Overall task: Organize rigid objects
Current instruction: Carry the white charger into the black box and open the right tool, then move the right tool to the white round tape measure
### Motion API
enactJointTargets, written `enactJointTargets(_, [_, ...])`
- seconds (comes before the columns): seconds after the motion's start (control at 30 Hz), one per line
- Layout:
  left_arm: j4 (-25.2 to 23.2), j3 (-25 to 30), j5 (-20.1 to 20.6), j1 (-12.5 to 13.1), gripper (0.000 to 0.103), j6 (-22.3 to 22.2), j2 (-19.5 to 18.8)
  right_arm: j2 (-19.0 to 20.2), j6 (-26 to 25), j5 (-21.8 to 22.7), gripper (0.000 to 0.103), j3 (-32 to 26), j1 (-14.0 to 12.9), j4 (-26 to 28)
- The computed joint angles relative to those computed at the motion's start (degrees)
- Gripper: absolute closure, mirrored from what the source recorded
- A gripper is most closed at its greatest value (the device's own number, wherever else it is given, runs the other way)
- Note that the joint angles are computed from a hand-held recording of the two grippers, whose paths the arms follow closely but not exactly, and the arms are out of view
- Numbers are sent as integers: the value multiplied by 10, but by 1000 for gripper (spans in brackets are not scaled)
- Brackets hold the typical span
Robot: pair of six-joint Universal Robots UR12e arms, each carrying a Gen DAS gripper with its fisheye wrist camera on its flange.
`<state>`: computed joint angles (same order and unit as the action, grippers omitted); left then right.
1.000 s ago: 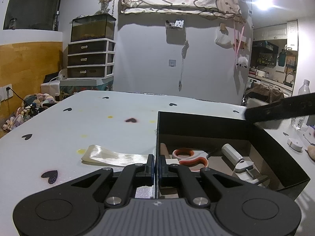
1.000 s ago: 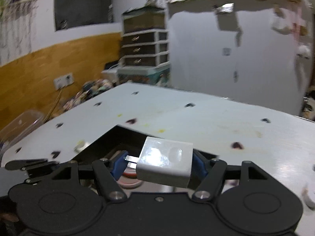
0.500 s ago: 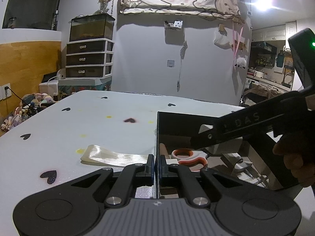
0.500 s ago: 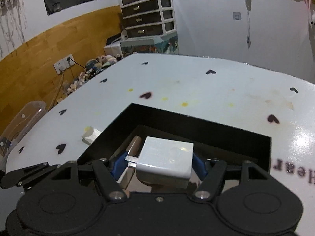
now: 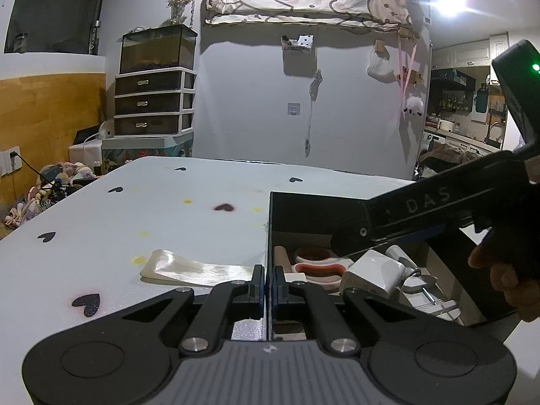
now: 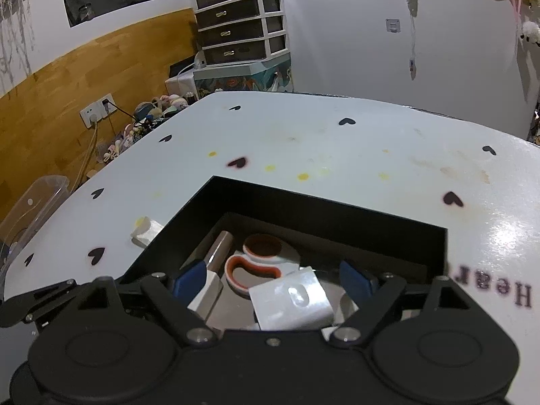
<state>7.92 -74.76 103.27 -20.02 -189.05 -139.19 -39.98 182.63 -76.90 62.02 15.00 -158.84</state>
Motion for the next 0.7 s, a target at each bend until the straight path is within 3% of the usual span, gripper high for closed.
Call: enactJointTargets(0.7, [0,-1,1,0,99,0,1,-50,6,-5,11,83,-6,-56])
